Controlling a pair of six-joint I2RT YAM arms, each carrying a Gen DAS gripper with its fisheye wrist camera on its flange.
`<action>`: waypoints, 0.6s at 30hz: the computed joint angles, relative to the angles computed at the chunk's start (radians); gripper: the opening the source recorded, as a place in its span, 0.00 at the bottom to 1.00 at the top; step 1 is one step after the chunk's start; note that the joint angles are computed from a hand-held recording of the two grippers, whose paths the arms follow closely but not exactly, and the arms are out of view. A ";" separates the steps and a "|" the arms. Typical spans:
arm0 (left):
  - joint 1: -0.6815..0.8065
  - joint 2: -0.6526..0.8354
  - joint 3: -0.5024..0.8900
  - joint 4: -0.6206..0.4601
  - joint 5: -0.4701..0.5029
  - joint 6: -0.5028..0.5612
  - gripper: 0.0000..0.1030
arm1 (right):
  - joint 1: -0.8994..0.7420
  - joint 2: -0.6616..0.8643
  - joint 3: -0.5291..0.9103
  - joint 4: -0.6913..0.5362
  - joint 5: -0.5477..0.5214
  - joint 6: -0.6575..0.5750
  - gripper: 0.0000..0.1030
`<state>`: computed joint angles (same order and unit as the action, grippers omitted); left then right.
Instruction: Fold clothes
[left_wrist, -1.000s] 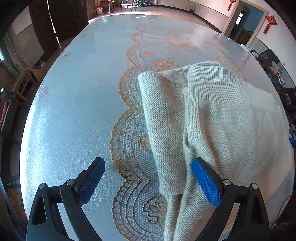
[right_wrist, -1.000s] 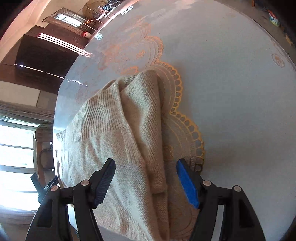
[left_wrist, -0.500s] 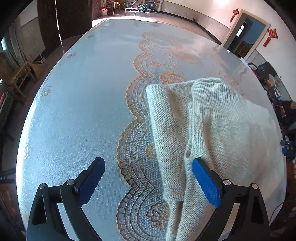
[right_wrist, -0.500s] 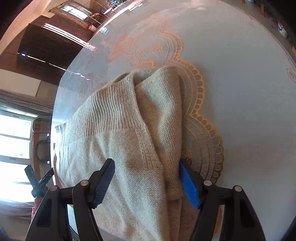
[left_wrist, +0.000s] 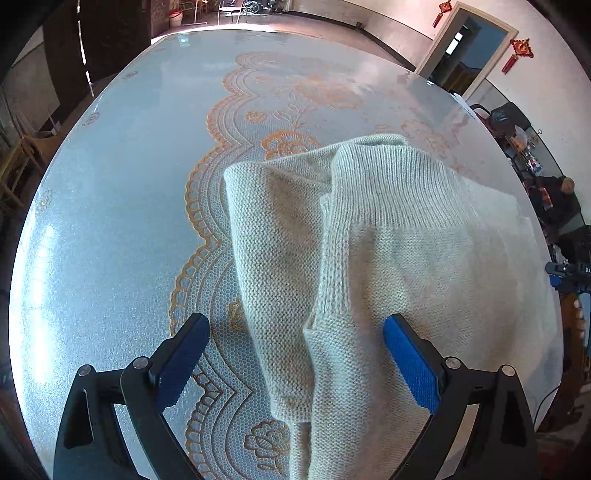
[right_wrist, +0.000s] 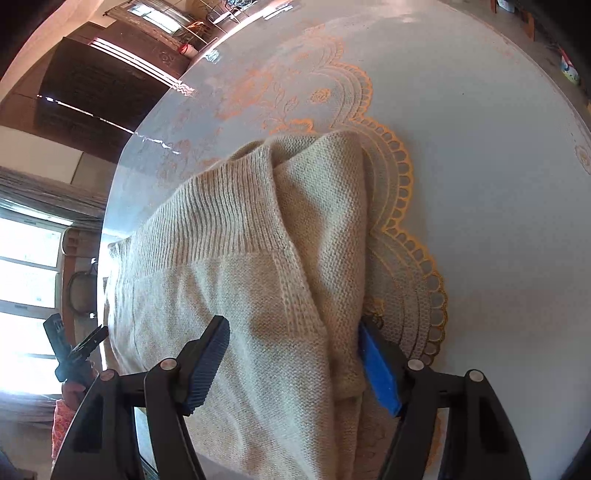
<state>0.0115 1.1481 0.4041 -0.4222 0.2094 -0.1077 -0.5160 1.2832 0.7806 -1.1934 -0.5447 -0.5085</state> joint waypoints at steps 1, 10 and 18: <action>-0.014 0.009 0.004 0.010 -0.008 -0.008 0.94 | 0.002 -0.002 -0.002 0.002 0.002 -0.001 0.70; -0.156 0.168 0.102 0.091 -0.074 -0.102 0.94 | 0.162 -0.109 -0.057 0.094 0.112 0.073 0.71; -0.232 0.246 0.155 0.122 -0.133 -0.154 0.94 | 0.387 -0.221 -0.120 0.185 0.287 0.189 0.72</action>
<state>-0.2204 1.3937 0.5588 -0.2999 0.0768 -0.2614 -0.1294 1.0623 0.6606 -1.0083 -0.2576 -0.3195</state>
